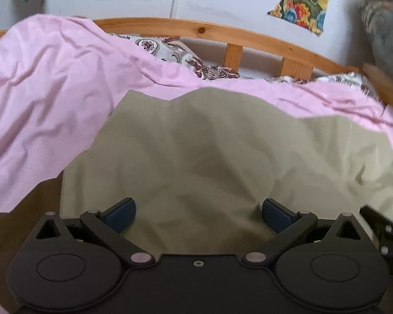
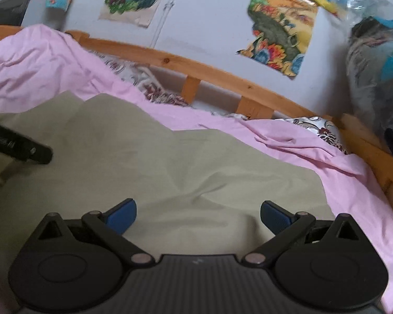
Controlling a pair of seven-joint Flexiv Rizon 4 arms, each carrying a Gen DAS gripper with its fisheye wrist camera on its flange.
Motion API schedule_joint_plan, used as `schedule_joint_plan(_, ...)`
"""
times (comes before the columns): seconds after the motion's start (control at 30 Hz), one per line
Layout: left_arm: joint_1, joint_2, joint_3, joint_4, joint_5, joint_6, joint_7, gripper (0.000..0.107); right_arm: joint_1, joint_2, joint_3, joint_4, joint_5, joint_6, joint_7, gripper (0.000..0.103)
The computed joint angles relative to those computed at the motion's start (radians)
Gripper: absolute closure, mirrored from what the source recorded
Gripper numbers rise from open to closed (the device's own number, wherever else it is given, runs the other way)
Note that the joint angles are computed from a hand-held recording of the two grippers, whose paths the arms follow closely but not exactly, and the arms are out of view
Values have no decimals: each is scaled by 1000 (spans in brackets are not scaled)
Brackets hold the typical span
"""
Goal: Fold large clothes
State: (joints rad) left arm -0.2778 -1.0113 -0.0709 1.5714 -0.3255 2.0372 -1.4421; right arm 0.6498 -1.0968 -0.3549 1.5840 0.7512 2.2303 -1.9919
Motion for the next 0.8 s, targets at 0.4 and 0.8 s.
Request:
schedule_joint_plan(0.4, 41, 24, -30, 13, 31, -54, -20, 4, 115, -83, -173, -39, 85, -134, 57, 0)
schedule_joint_plan(0.8, -49, 133, 125, 190, -162, 85, -40, 4, 90, -29, -135, -45, -7, -87, 86, 0)
